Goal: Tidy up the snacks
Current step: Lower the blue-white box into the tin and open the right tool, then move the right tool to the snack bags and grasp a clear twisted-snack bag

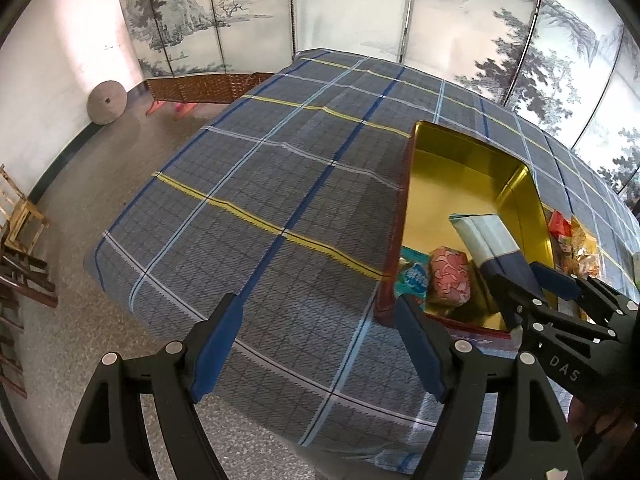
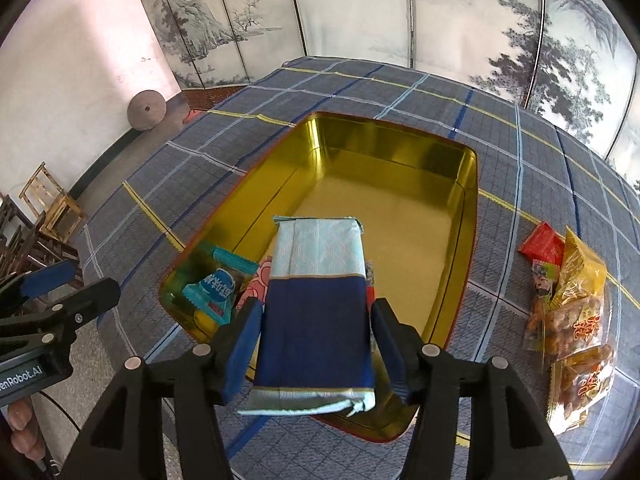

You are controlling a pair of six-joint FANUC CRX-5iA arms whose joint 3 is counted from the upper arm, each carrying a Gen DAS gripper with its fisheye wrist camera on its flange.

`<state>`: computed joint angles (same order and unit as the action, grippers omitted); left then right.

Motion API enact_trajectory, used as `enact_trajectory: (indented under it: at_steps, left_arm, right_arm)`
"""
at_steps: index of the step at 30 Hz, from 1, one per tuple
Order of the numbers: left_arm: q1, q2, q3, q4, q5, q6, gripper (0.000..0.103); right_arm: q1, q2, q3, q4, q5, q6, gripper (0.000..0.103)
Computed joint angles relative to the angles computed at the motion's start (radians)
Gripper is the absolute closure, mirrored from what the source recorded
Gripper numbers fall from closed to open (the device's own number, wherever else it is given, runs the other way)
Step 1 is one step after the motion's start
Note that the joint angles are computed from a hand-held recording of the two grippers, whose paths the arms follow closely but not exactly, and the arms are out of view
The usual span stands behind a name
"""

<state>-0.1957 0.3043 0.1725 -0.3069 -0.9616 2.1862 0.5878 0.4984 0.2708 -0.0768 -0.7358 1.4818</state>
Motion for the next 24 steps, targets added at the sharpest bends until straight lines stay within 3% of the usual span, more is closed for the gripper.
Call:
enact_trajectory:
  at_steps: [9,16,24]
  left_arm:
    - [-0.021,0.022,0.036,0.007,0.001,-0.016,0.027]
    - [-0.036,0.037,0.055,0.019,0.013,-0.035,0.027]
    - [-0.049,0.056,0.072,0.040,0.029,-0.062,0.027]
  right_arm:
    - [-0.042,-0.047,-0.035,-0.016,0.018,-0.034,0.044]
    - [-0.096,-0.109,-0.127,0.101,0.046,-0.215,0.044]
    - [-0.189,-0.106,-0.142,0.173,-0.025,-0.420,0.045]
